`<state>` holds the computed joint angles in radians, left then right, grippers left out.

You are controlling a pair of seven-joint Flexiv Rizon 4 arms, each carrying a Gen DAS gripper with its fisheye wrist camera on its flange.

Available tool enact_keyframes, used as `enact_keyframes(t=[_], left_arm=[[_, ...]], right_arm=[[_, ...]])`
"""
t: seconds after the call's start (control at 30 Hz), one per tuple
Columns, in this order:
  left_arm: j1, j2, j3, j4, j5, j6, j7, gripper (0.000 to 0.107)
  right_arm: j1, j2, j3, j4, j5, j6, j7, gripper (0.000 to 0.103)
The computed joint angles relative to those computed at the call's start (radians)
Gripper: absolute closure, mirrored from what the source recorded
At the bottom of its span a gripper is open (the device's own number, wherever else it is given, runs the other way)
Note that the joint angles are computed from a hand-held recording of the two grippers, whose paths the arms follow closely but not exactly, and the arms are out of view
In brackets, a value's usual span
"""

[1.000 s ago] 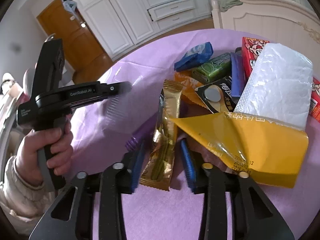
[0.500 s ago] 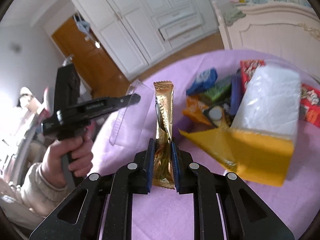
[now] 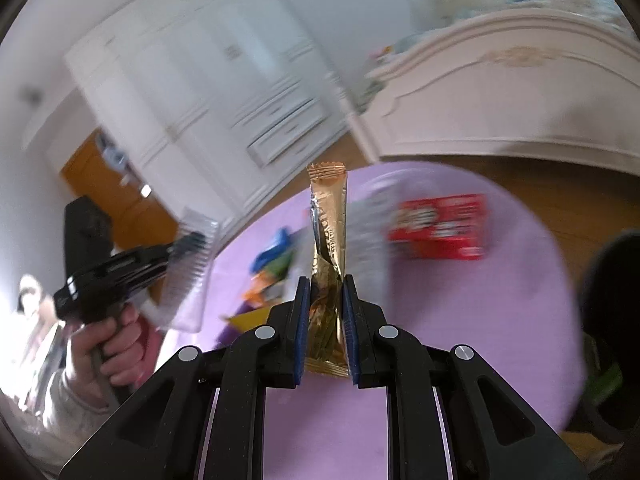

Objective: Collect trash
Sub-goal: 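Carry tray and wrapper to the black bin and open both tools to drop them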

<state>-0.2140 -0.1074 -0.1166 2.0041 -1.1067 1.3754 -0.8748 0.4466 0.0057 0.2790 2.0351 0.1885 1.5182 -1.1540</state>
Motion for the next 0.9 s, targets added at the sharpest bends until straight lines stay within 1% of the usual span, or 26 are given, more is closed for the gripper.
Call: enact_keyframes(t=[0.07, 0.1, 0.2, 0.37, 0.47, 0.5, 0.53, 0.6, 0.67, 0.73, 0.77, 0.8, 0.83, 0.87, 0.9], left_arm=[[-0.009, -0.03, -0.024, -0.042, 0.008, -0.023, 0.014, 0.104], [-0.014, -0.046, -0.034, -0.063, 0.017, -0.031, 0.017, 0.104], [-0.03, -0.096, -0.07, -0.122, 0.052, -0.05, 0.021, 0.104], [-0.043, -0.179, -0.126, -0.213, 0.111, -0.098, 0.019, 0.104], [-0.051, -0.232, -0.154, -0.268, 0.142, -0.129, 0.014, 0.104], [-0.057, -0.253, -0.16, -0.291, 0.163, -0.138, -0.002, 0.104], [-0.064, -0.282, -0.166, -0.322, 0.191, -0.156, -0.022, 0.104], [-0.069, -0.32, -0.178, -0.36, 0.229, -0.173, -0.044, 0.104], [-0.082, -0.363, -0.185, -0.406, 0.284, -0.19, -0.074, 0.104], [-0.089, -0.404, -0.192, -0.452, 0.329, -0.213, -0.104, 0.104], [-0.091, -0.421, -0.194, -0.472, 0.35, -0.226, -0.12, 0.104], [-0.097, -0.439, -0.192, -0.495, 0.375, -0.239, -0.139, 0.104], [-0.105, -0.46, -0.188, -0.521, 0.405, -0.254, -0.157, 0.104], [-0.111, -0.478, -0.183, -0.545, 0.433, -0.267, -0.174, 0.104], [-0.119, -0.497, -0.179, -0.57, 0.459, -0.282, -0.193, 0.104]], right_arm=[[-0.027, 0.024, -0.015, 0.048, -0.032, 0.029, 0.058, 0.086], [-0.035, 0.034, -0.023, 0.062, -0.022, 0.037, 0.059, 0.086], [-0.07, 0.065, -0.044, 0.131, -0.044, 0.078, 0.112, 0.086], [-0.162, 0.097, -0.045, 0.244, -0.163, 0.155, 0.28, 0.086], [-0.246, 0.103, -0.025, 0.305, -0.253, 0.202, 0.396, 0.086], [-0.248, 0.103, -0.036, 0.312, -0.238, 0.205, 0.391, 0.086], [-0.277, 0.1, -0.028, 0.325, -0.282, 0.217, 0.441, 0.086], [-0.356, 0.094, 0.008, 0.353, -0.332, 0.241, 0.504, 0.086], [-0.382, 0.096, 0.005, 0.38, -0.346, 0.258, 0.534, 0.086], [-0.444, 0.089, 0.035, 0.401, -0.362, 0.275, 0.565, 0.086], [-0.448, 0.086, 0.032, 0.408, -0.367, 0.282, 0.574, 0.086], [-0.425, 0.086, -0.001, 0.418, -0.357, 0.287, 0.567, 0.086], [-0.42, 0.086, -0.014, 0.428, -0.349, 0.29, 0.566, 0.086], [-0.388, 0.091, -0.049, 0.439, -0.338, 0.292, 0.559, 0.086], [-0.384, 0.087, -0.057, 0.442, -0.331, 0.295, 0.557, 0.086]])
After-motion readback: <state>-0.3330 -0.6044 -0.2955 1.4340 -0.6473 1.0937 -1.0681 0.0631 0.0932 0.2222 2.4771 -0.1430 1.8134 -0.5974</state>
